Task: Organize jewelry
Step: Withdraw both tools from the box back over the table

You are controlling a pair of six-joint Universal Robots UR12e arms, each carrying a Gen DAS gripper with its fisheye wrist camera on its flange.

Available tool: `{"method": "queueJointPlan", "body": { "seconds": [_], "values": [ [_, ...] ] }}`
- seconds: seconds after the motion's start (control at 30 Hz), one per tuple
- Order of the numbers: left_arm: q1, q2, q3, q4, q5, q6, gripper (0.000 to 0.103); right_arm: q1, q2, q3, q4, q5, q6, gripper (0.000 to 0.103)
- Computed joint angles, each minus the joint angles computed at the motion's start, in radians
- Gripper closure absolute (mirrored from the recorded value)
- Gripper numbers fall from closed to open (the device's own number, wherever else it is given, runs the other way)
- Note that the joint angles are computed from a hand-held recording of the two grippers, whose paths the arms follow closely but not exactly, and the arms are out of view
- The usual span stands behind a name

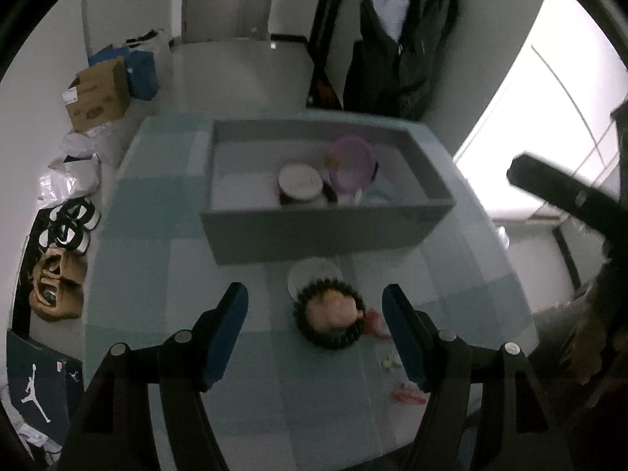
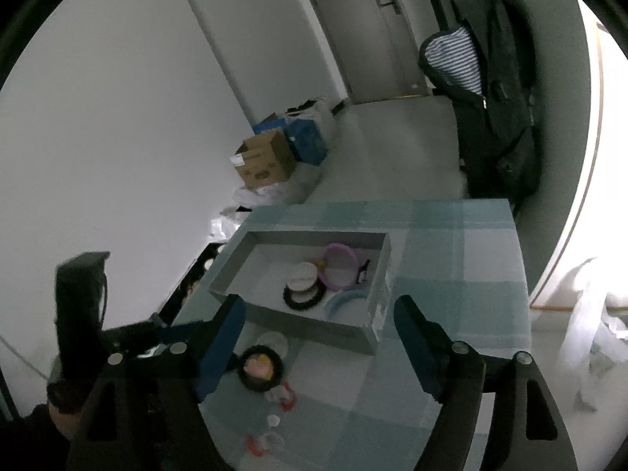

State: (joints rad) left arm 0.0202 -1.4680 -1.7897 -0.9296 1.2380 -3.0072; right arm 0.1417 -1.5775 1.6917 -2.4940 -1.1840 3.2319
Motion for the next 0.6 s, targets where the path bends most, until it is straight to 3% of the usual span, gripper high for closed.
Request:
{"method": "queueJointPlan", "body": {
  "seconds": [0.33, 0.5, 0.6],
  "values": [
    [-0.033, -0.025, 0.023, -0.087, 0.088, 0.052, 0.036, -0.004, -0.016, 0.013, 0.008, -0.005, -0.012, 0.021],
    [-0.058, -0.027, 0.019, -0.077, 0.165, 0.102, 0.036, -0.007, -0.018, 0.015, 0.010, -0.002, -0.015, 0.021],
    [-0.058, -0.027, 0.017, -0.067, 0.163, 0.113, 0.036, -0.008, -0.019, 0.016, 0.011, -0.001, -0.019, 0.021]
  ]
}}
